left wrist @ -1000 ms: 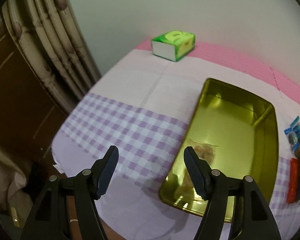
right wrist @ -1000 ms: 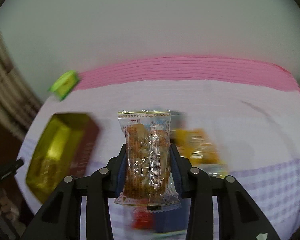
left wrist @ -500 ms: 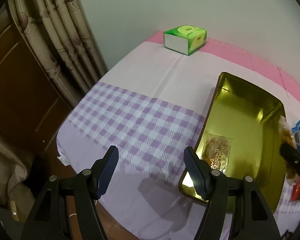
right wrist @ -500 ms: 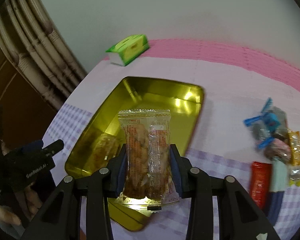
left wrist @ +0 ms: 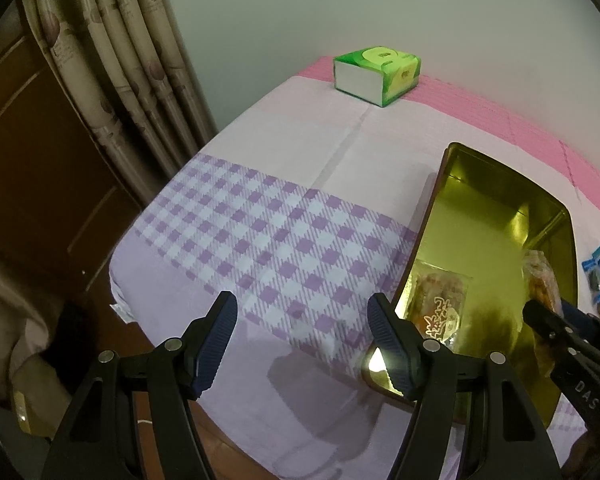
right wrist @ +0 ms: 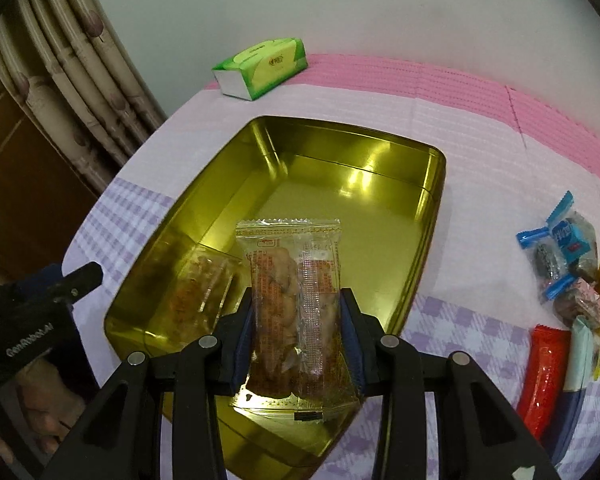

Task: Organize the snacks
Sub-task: 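Lower the orange snack bag into the tin beside the cookie bag and open the right gripper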

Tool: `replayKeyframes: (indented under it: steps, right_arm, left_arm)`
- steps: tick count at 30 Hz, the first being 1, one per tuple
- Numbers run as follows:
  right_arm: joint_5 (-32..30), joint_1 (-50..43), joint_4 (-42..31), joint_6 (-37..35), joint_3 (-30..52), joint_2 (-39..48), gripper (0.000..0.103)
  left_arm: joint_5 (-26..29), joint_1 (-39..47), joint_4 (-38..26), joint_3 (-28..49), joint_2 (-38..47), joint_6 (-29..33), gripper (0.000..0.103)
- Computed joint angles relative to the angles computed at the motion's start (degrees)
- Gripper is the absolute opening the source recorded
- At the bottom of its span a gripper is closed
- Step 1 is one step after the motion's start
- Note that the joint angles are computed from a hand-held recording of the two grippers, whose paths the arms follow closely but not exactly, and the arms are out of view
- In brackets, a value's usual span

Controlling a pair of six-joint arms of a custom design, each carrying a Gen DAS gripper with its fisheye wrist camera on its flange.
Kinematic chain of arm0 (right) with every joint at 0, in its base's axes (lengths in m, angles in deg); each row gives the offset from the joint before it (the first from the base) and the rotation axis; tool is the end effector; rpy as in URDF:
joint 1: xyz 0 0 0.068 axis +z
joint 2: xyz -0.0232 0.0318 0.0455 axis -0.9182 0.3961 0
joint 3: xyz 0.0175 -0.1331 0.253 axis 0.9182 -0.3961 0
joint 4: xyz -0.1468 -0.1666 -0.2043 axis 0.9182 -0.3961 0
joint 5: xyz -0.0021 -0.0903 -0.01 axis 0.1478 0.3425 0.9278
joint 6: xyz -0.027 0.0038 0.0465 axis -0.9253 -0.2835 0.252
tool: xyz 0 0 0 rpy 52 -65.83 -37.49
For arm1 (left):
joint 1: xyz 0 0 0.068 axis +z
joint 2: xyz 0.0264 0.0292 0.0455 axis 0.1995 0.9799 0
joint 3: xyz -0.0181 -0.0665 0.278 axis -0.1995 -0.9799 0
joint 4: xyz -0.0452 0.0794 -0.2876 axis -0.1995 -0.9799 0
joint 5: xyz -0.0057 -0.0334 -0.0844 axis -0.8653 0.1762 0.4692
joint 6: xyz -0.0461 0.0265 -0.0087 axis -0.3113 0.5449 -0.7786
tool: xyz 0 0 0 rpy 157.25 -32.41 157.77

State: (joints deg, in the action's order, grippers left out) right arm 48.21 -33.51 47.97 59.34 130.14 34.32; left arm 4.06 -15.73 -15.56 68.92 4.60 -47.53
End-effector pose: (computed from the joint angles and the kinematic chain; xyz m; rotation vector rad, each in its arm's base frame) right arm 0.2932 0.1912 0.1051 -0.2198 2.6158 0.3409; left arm 0.2813 -0.1284 0.1126 -0.3296 2.5885 0.2157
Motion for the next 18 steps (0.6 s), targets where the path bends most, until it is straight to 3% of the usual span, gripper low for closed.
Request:
replayKeyframes:
  steps: [3,8,18]
  right_arm:
    - [0.9,-0.2,-0.9,-0.3,0.8,1.0,0.035]
    - [2.8,-0.4,-1.6,-1.8,1.2,1.7,0.023]
    - [2.8,-0.8,-1.7,-2.7,1.0,1.5,0.023]
  left_arm:
    - [0.8,0.1,0.6,-0.3,-0.2,0.0,0.068]
    - [1.8,0.2,1.0,-0.2,0.0,0.1,0.068]
    - [1.8,0.2,-0.1,0.5,0.8,-0.1,0.068]
